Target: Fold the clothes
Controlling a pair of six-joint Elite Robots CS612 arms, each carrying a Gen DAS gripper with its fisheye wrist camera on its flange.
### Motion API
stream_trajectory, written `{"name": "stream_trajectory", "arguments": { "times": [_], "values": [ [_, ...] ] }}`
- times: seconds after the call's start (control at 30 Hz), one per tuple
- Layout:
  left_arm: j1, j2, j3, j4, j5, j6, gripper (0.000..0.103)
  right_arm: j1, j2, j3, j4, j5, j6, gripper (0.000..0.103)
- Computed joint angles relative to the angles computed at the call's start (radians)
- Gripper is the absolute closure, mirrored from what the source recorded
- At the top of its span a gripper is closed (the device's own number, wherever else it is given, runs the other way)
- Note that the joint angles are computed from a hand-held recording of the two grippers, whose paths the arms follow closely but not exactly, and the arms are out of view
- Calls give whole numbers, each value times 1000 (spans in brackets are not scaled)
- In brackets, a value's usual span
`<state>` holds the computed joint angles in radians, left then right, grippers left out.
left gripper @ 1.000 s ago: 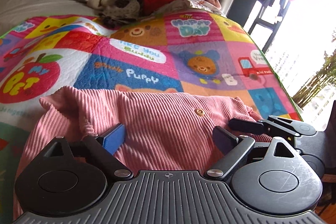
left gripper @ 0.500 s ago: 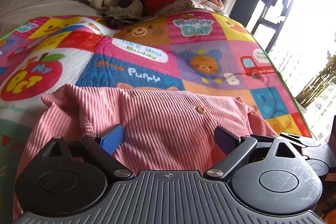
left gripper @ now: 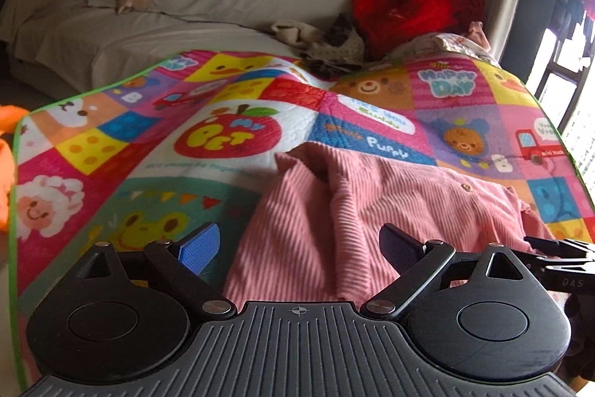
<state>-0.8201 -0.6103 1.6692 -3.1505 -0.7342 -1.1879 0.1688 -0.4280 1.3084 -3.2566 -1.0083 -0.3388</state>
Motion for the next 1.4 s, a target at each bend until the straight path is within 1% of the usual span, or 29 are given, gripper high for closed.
{"name": "stream_trajectory", "arguments": {
  "times": [0.03, 0.07, 0.13, 0.2, 0.27, 0.3, 0.33, 0.37, 0.43, 0.47, 0.53, 0.57, 0.63, 0.67, 0.7, 0.77, 0.83, 0.93, 1.0, 1.03, 1.1, 1.17, 1.2, 1.23, 1.27, 1.3, 1.33, 1.37, 1.4],
  "values": [
    [0, -3, 7, 9, -7, -12, 9, 0, 0, 0, 1, -1, -1, 23],
    [1, -3, 10, 18, -19, -22, 17, 1, 0, 0, 0, -2, -2, 23],
    [4, -1, 12, 23, -51, -40, 24, 2, -1, 2, -2, -7, -5, 22],
    [0, 7, 5, 23, -34, -17, 25, 3, -1, 3, -6, -11, -5, 21],
    [-1, 12, -2, 13, -32, 12, 34, 3, -2, 5, -10, -13, -2, 20],
    [-1, 16, -6, 9, -32, 27, 43, 2, -1, 4, -11, -12, 1, 19],
    [-1, 18, -8, 9, -28, 35, 50, 1, -1, 4, -11, -11, 4, 19],
    [-2, 20, -10, 11, -23, 41, 64, 1, -1, 4, -12, -10, 6, 19],
    [0, 23, -7, -9, -27, 44, 81, 0, 0, 2, -11, -7, 10, 18],
    [0, 24, -5, -19, -28, 45, 82, 0, 0, 2, -11, -8, 11, 18],
    [1, 25, -1, -38, -29, 50, 93, 0, 0, 3, -23, -15, 17, 18],
    [2, 25, 1, -54, -31, 57, 95, 1, 0, 8, -47, -22, 24, 18],
    [0, 25, 2, -78, -25, 77, 97, 5, -2, 21, -104, -44, 36, 18],
    [0, 26, 3, -97, -21, 92, 97, 7, -7, 29, -125, -41, 32, 18],
    [0, 26, 3, -118, -21, 103, 97, 7, -14, 38, -139, -12, 15, 18],
    [4, 25, 6, -161, -32, 117, 98, 9, -30, 58, -157, 54, -45, 18],
    [10, 26, 6, -220, -52, 137, 98, 24, -51, 83, -155, 103, -144, 18],
    [18, 28, 3, -312, -86, 177, 98, 52, -83, 119, -74, 184, -321, 18],
    [21, 30, -3, -356, -106, 204, 98, 72, -96, 139, -16, 217, -453, 18],
    [24, 31, -6, -375, -119, 219, 98, 85, -96, 147, -22, 219, -515, 18],
    [29, 30, -13, -391, -144, 232, 98, 108, -77, 154, -106, 195, -615, 18],
    [35, 30, -18, -404, -171, 239, 98, 128, -51, 140, -166, 163, -680, 20],
    [37, 31, -21, -413, -181, 244, 98, 137, -42, 127, -170, 146, -683, 25],
    [37, 33, -24, -423, -185, 252, 98, 145, -34, 113, -166, 129, -679, 32],
    [38, 35, -27, -433, -188, 261, 98, 152, -26, 100, -163, 111, -666, 36],
    [38, 36, -30, -438, -188, 267, 98, 158, -18, 86, -170, 95, -649, 46],
    [39, 38, -34, -442, -186, 273, 98, 162, -9, 72, -184, 79, -626, 63],
    [39, 38, -34, -446, -179, 274, 98, 164, -4, 61, -190, 66, -600, 71],
    [39, 38, -35, -450, -171, 274, 98, 163, -3, 52, -180, 62, -571, 84]
  ]
}}
